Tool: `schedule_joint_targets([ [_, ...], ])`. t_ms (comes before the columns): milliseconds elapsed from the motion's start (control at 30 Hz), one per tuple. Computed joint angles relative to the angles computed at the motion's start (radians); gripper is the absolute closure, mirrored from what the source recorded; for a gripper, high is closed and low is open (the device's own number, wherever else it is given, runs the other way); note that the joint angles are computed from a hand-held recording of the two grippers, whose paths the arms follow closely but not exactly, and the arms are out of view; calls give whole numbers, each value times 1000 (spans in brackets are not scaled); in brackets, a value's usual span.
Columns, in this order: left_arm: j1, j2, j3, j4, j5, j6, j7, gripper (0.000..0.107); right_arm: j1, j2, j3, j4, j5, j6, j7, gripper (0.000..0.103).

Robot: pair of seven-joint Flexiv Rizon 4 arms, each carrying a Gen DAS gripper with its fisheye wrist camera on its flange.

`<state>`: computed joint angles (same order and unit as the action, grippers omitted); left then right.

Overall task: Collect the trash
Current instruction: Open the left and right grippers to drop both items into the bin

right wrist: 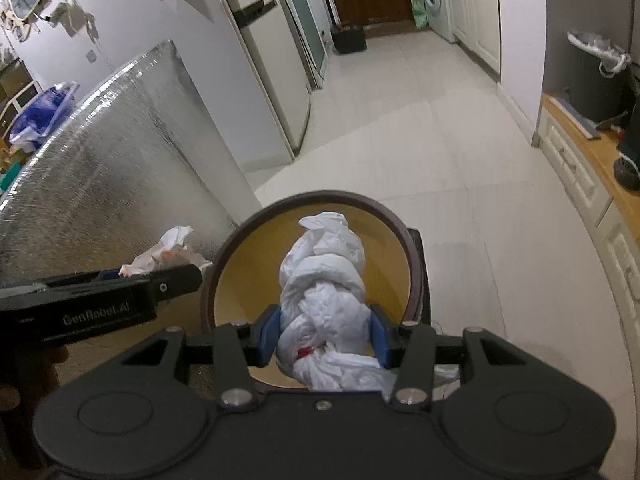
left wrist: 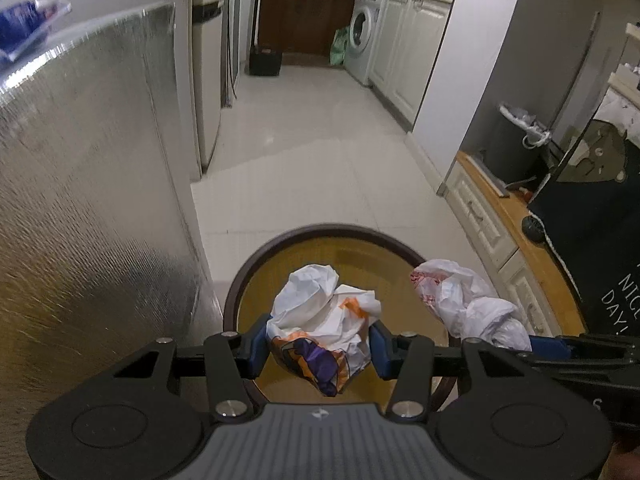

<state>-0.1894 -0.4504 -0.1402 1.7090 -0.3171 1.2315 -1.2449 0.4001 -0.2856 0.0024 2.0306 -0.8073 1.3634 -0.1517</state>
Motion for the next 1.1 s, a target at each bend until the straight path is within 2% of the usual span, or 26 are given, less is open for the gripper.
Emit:
schedule_joint_targets([
  [333, -7, -96, 23, -97, 24, -132, -63, 56, -21, -100, 59, -111, 239, -72, -185, 54],
  [700, -8, -190, 53, -240, 79, -267, -94, 56, -10, -196, 58, -258, 365, -172, -333, 54],
  [1100, -3, -257, 45, -353, 115, -389, -3, 56, -34, -279, 95, -417, 489, -326, -494, 53],
])
